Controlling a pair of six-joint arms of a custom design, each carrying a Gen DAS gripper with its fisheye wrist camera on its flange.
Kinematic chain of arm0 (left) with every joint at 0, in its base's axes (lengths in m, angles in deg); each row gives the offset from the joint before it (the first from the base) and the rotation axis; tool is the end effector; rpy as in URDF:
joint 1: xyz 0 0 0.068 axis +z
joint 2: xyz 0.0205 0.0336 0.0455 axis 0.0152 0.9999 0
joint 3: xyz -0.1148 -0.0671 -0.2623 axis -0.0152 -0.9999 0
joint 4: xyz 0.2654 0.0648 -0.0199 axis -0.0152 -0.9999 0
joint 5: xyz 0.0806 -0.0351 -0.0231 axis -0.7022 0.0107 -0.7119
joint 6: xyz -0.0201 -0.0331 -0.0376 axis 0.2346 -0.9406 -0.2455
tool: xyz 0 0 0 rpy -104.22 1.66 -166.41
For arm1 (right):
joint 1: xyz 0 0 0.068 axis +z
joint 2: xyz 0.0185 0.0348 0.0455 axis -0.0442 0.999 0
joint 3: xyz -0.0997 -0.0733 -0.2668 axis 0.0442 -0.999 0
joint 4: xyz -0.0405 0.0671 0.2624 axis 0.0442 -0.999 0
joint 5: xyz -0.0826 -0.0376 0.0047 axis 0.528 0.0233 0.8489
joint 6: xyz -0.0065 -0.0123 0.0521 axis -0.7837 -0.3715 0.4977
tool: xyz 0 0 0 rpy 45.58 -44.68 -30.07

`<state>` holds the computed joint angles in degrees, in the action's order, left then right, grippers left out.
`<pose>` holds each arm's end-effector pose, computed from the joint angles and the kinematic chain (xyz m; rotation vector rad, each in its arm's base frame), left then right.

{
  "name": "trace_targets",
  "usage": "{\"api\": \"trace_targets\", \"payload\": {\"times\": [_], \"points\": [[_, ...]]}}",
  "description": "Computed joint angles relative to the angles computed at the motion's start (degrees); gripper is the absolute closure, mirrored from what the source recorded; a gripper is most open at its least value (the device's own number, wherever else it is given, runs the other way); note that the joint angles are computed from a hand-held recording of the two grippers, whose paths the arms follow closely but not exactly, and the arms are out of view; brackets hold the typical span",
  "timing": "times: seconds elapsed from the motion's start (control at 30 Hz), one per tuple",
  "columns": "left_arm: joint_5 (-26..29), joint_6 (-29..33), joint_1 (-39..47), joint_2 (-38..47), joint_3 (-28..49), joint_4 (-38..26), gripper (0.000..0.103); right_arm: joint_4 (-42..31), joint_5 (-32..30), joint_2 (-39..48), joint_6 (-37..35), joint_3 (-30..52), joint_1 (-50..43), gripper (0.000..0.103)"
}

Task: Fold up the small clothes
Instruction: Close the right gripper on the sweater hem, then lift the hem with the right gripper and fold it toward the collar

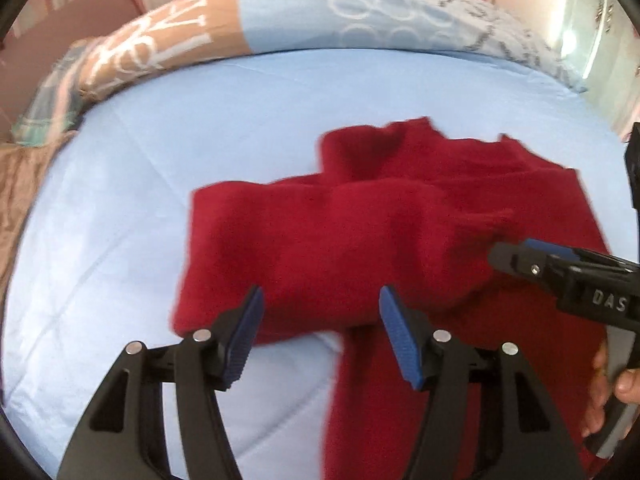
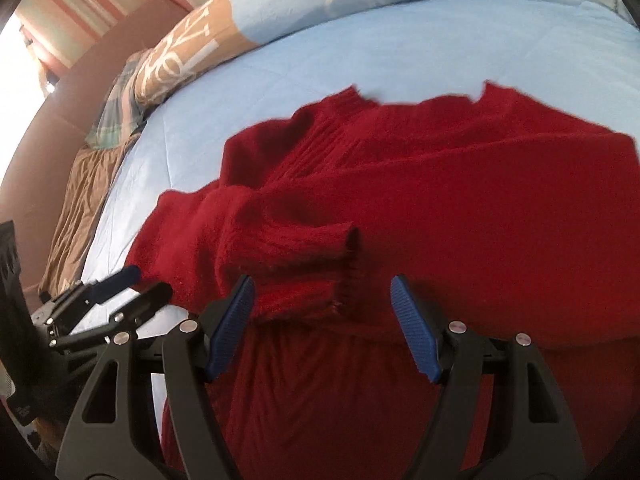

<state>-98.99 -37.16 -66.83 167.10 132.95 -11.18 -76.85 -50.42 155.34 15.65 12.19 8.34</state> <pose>0.1225 -0.2525 0.1247 -0.3448 2.6161 0.1758 0.2146 0.0598 0.1120 -0.5764 2.6835 0.7635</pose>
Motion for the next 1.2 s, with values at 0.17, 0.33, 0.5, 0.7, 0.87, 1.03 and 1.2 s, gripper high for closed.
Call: {"api": "trace_targets", "payload": {"times": [0.17,0.33,0.5,0.7,0.87,1.03,1.2], "points": [[-0.08,-2.02,1.09,0.44,-0.82,-1.03,0.042,2.48,4.29,0.17,0.99,-0.71,4.32,0.077],[-0.46,-3.53,1.31,-1.42,-1.31,-1.48,0.042,2.27,8.04,-2.92,-2.38,-1.53,5.13,0.093],[-1.85,-4.30,0.81,-4.46,-0.81,-3.71,0.042,0.59,9.15,-9.14,-6.50,-1.22,1.17,0.094],[-3.32,-3.04,1.78,-6.80,-0.15,-3.43,0.042,0.44,11.05,-15.03,-14.13,1.27,-6.80,0.094],[-3.69,-2.37,2.15,-6.02,1.29,-3.14,0.042,3.69,12.24,-13.33,-21.73,3.11,-17.83,0.094],[-2.01,0.03,3.25,-3.13,2.21,-0.78,0.042,6.79,13.24,-0.27,-27.24,4.44,-27.43,0.094],[0.31,4.35,5.58,1.83,3.98,1.31,0.042,10.78,14.82,4.21,-29.46,2.01,-28.55,0.094]]}}
